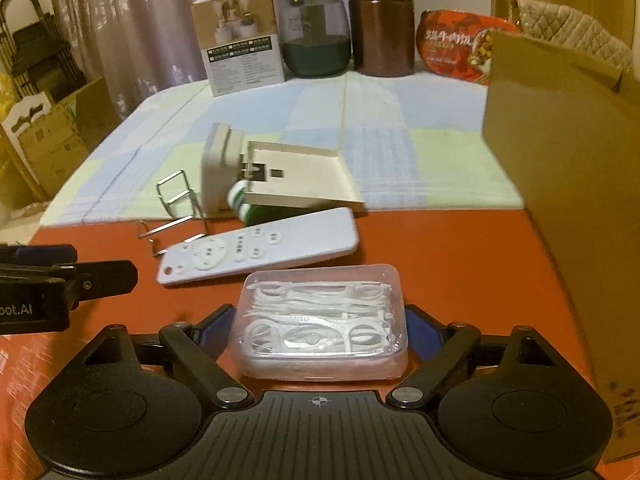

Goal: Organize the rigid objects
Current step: 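Grasp the white remote with the left tool while the right tool grasps the clear floss pick box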

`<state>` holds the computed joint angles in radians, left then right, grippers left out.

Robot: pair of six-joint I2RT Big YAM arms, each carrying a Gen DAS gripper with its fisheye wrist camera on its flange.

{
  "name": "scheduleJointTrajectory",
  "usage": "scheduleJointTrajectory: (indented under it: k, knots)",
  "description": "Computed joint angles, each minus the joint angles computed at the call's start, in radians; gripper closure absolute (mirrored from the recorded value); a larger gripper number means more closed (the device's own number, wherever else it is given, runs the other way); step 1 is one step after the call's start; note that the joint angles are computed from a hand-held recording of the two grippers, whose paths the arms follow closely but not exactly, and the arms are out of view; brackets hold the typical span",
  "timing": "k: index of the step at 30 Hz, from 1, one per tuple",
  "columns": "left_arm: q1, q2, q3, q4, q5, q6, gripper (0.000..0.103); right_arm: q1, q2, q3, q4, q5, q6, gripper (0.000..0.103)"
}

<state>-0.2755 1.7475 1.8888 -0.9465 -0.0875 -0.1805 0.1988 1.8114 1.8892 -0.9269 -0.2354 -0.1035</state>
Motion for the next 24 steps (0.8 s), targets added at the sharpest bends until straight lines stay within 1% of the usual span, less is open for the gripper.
scheduleJointTrajectory:
  k: [2, 6, 8, 12, 16, 24]
  knots:
    - [-0.001, 0.017, 0.016, -0.005, 0.027, 0.054, 0.028, -0.013, 0.000, 0.008, -0.007, 0.006, 0.000, 0.018]
    - [0.002, 0.053, 0.042, -0.006, 0.091, 0.141, 0.030, -0.035, -0.001, 0.022, -0.027, 0.009, 0.010, 0.018]
    - [0.007, 0.077, 0.059, -0.010, 0.119, 0.171, 0.031, -0.043, -0.003, 0.022, -0.033, 0.006, 0.016, 0.018]
    - [0.016, 0.108, 0.080, -0.006, 0.146, 0.183, 0.031, -0.050, -0.003, 0.021, -0.036, 0.008, 0.015, 0.018]
    - [0.017, 0.122, 0.088, 0.011, 0.153, 0.202, 0.031, -0.054, 0.001, 0.023, -0.037, 0.008, 0.021, 0.018]
    - [0.013, 0.142, 0.097, 0.054, 0.169, 0.263, 0.031, -0.058, 0.004, 0.025, -0.042, 0.011, 0.028, 0.018]
